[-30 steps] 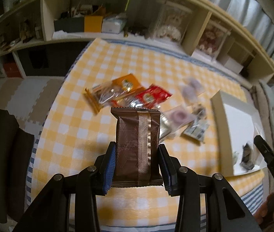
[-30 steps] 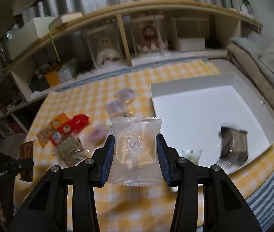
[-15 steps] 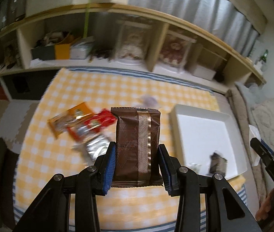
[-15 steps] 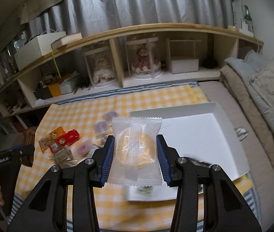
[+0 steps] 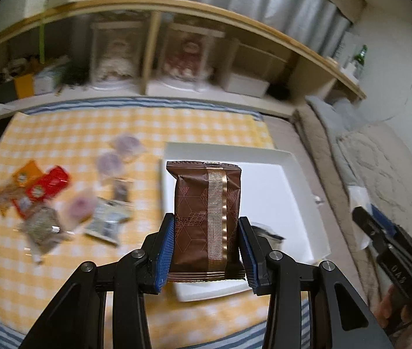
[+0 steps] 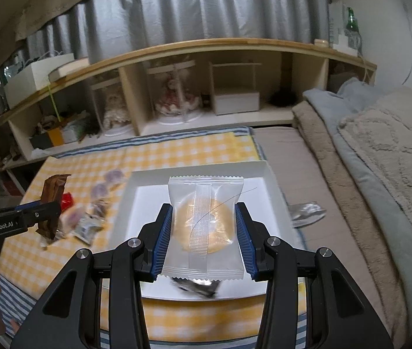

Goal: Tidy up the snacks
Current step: 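Lift both held snacks and carry them over the white tray, then lower both snacks beside the silver snack and open both tools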

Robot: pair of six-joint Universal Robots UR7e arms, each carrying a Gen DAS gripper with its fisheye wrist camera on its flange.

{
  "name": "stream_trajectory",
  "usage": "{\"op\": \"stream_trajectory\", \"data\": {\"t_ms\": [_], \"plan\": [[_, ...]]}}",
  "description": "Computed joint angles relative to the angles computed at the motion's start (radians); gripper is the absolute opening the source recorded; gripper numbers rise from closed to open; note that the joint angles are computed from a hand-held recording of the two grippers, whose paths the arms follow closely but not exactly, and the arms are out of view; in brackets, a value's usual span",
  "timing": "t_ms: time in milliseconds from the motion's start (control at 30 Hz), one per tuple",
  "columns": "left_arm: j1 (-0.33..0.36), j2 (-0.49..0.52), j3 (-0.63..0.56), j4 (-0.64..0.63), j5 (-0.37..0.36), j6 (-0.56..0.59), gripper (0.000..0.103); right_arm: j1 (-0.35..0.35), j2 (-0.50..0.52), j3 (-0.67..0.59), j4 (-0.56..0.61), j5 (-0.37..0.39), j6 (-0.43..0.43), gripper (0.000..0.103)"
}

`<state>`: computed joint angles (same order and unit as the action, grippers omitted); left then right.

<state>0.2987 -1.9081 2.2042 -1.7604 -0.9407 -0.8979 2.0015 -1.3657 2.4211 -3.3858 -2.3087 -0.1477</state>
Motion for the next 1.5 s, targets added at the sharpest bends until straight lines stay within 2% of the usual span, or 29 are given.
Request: {"op": "stream_trajectory", "data": {"t_ms": [367,500,600,733,833,900,967,1100,1367,1500], "plan": [[0.125,0.307,0.105,-0.531,-0.195,0.151,0.041,-0.182,-0.132,0.069,0.024,0.112,-0.088,0.043],[0.185,0.441,0.127,-0.729,-0.289,0.217,0.041,-0.225,-0.153,0.080,0.022,0.118,-0.107,0.043],[0.233,0.532,0.122,-0.835,-0.352,0.252,0.041,-0.249,-0.166,0.089,0.005,0.129,-0.119,0.043],[0.308,0.642,0.104,-0.943,-0.442,0.299,0.041,-0.269,-0.164,0.092,-0.026,0.105,-0.151,0.043],[0.373,0.712,0.089,-1.005,-0.523,0.333,0.041,-0.297,-0.174,0.096,-0.025,0.127,-0.163,0.043],[0.402,0.741,0.077,-1.018,-0.548,0.346,0.041,-0.316,-0.175,0.099,-0.021,0.147,-0.164,0.043],[0.430,0.769,0.064,-1.016,-0.552,0.358,0.041,-0.336,-0.170,0.101,-0.019,0.171,-0.167,0.043],[0.458,0.792,0.039,-1.010,-0.504,0.383,0.041,-0.359,-0.154,0.101,-0.008,0.202,-0.166,0.043],[0.491,0.747,0.003,-0.913,-0.342,0.399,0.041,-0.386,-0.115,0.078,0.035,0.265,-0.150,0.044],[0.508,0.730,-0.016,-0.874,-0.352,0.376,0.042,-0.401,-0.093,0.062,0.065,0.293,-0.130,0.044]]}}
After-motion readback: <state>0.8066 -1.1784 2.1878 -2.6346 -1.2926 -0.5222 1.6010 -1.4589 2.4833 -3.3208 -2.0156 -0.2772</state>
